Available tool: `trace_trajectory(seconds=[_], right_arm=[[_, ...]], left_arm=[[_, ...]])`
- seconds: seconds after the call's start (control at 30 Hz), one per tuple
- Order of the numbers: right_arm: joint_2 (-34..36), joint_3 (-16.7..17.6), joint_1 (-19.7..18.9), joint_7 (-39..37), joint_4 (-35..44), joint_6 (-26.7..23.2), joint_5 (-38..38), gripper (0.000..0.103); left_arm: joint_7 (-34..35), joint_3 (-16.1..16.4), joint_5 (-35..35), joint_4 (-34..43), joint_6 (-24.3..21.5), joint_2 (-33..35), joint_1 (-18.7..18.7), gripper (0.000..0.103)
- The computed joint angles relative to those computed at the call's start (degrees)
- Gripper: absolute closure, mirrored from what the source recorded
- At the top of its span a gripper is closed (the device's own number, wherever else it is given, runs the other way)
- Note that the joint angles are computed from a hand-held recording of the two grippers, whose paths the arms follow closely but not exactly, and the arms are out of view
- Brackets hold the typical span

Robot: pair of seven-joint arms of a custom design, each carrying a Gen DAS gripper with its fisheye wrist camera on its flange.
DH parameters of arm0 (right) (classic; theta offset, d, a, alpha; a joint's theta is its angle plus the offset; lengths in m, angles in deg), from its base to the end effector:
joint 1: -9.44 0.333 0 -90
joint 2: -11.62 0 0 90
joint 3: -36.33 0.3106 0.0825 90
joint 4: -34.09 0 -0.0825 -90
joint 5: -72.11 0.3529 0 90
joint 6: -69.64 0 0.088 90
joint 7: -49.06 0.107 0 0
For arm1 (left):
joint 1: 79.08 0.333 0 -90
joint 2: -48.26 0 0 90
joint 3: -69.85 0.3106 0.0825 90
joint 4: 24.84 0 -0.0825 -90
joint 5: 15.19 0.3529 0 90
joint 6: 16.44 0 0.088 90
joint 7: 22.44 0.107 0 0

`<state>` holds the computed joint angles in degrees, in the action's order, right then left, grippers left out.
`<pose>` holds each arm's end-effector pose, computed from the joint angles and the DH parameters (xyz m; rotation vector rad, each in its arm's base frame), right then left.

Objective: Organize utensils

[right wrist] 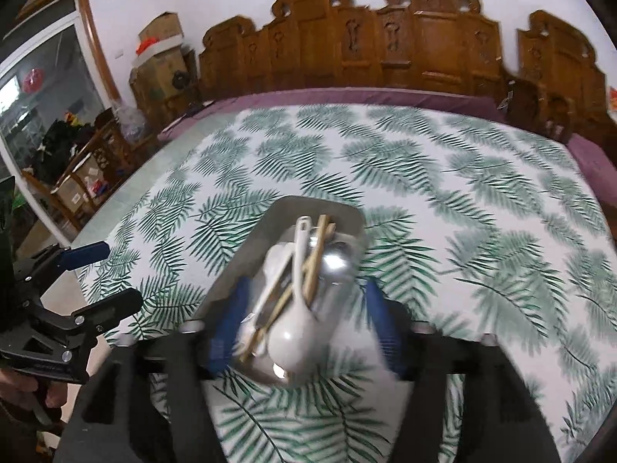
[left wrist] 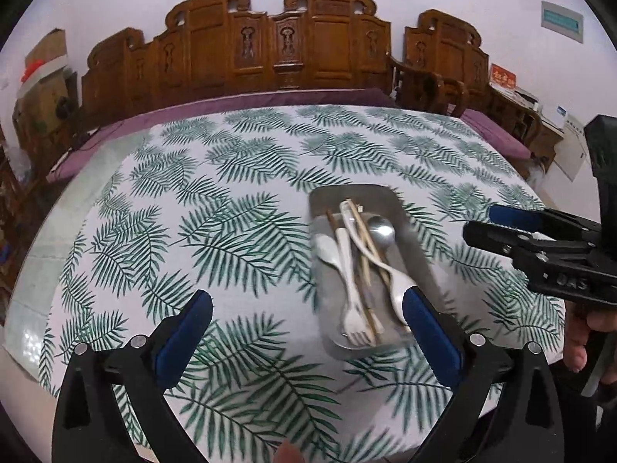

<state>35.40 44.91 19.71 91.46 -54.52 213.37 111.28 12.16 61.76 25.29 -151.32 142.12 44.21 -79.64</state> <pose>0.6581 0.2010 0.4809 -2.1299 1.0168 -0.1764 0.5208 -0.1087 0.4852 -1.9522 1.5463 -0.6195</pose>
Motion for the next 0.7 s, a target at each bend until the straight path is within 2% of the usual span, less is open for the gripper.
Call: trace_trajectory(seconds=[0.1,0.17,0.33,0.4,0.7], right_arm=[[-3.8,-0.1,-1.5,-2.2,-5.2,2.6,2.6,0.009],[-6.4,-0.5,-2.2,-4.0,-8.5,4.4,4.6,0.003],[-11.5,-2.0,-2.9,-7.4,-15.1,7.2,7.8,0.003],[-13.8,-2.6,-3.5,-9.6,-17.7,7.7,10.5,0.002],[-22.3,-5.9,-3.0,-18.6,-25.5,9.4,21.3,0.003]], left_arm=[[-2.1,-0.9,1.3,-0.2,-0.8,-1.0,-0.6,0.008],[-3.4,-1.6,1.9,-0.4,-1.4,-1.8,-1.2,0.008],[-5.6,-2.7,2.3,-1.3,-1.6,-3.5,-2.3,0.008],[-6.5,-3.1,2.9,-1.9,-0.3,-4.1,-2.6,0.008],[-12.5,-6.1,7.1,-2.2,-1.2,-7.7,-3.8,0.008]])
